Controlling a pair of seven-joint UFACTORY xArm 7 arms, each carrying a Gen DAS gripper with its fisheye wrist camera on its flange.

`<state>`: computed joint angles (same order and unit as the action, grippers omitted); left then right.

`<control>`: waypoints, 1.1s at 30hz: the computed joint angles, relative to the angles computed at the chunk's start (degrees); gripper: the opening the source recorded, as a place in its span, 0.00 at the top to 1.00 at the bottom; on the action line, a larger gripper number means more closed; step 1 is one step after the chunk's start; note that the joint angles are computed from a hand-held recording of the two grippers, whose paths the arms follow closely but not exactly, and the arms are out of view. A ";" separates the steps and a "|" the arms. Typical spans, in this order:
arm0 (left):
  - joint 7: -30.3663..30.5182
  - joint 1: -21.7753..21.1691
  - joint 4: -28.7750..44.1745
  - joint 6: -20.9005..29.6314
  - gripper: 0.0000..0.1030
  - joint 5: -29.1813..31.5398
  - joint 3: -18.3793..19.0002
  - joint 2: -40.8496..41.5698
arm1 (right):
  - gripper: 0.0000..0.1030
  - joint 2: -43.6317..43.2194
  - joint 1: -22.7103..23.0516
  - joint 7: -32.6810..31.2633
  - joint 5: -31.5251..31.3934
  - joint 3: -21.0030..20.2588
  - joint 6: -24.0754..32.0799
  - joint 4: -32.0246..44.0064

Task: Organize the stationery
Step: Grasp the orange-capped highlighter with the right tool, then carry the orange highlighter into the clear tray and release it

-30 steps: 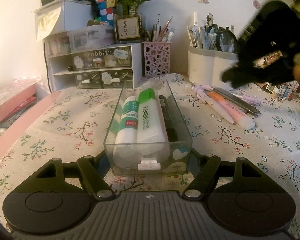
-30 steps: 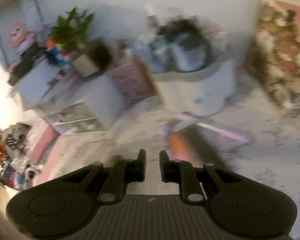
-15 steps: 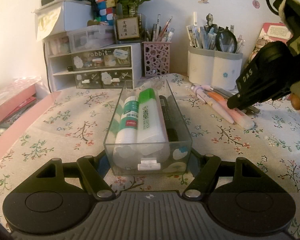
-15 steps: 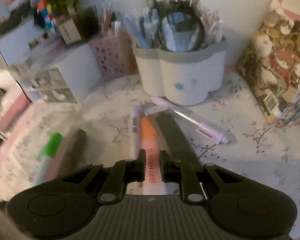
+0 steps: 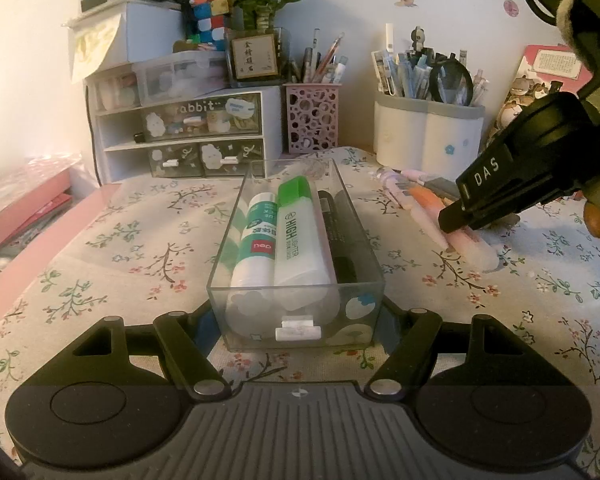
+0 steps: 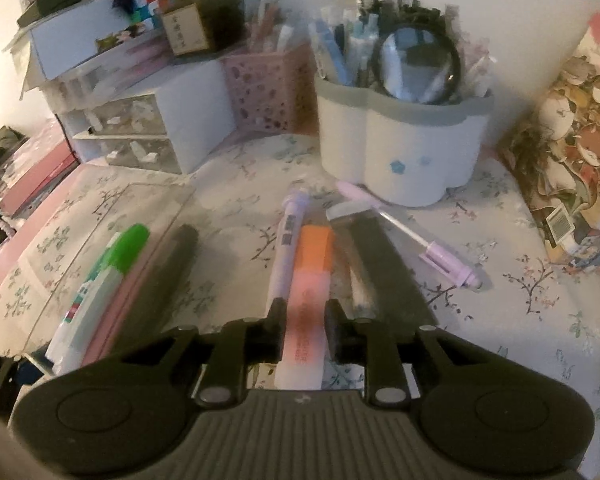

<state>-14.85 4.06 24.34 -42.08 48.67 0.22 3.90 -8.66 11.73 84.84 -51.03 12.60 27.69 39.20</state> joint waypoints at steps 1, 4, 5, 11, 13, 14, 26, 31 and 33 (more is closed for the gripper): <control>0.00 0.01 0.00 0.00 0.29 0.00 -0.01 0.00 | 0.82 0.02 0.26 -0.80 0.18 0.14 0.34 0.10; 0.00 0.02 -0.02 0.01 0.29 0.00 -0.02 -0.02 | 0.82 -0.34 0.60 0.04 -0.20 0.49 0.67 -0.24; 0.00 0.02 -0.02 0.01 0.29 0.00 -0.02 -0.02 | 0.82 -0.51 0.63 0.36 -0.09 0.48 0.44 -0.44; -0.01 0.01 -0.03 0.01 0.29 -0.01 -0.03 -0.03 | 0.82 -1.03 0.79 -1.02 0.33 0.59 -0.14 -0.89; -0.01 0.01 -0.03 0.01 0.29 -0.01 -0.03 -0.03 | 0.80 -0.37 0.69 -2.31 0.18 0.64 0.00 -0.39; -0.01 0.01 -0.03 0.01 0.29 -0.01 -0.03 -0.03 | 0.79 0.17 0.86 -3.35 0.07 0.76 0.59 0.09; 0.17 -0.14 -0.05 0.03 0.29 -0.31 -0.14 0.02 | 0.79 0.30 2.55 -3.02 -1.66 1.00 3.52 0.48; 0.24 -0.16 -0.07 0.03 0.29 -0.37 -0.14 0.01 | 0.77 1.86 4.09 -4.44 -2.67 1.36 6.81 1.86; 0.24 -0.16 -0.07 0.03 0.29 -0.37 -0.14 0.01 | 0.78 1.60 4.10 -3.26 -2.88 0.68 5.80 1.29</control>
<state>-14.61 3.89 24.27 -42.05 48.30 0.08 3.91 -7.06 15.83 81.58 -53.91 13.27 33.49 40.49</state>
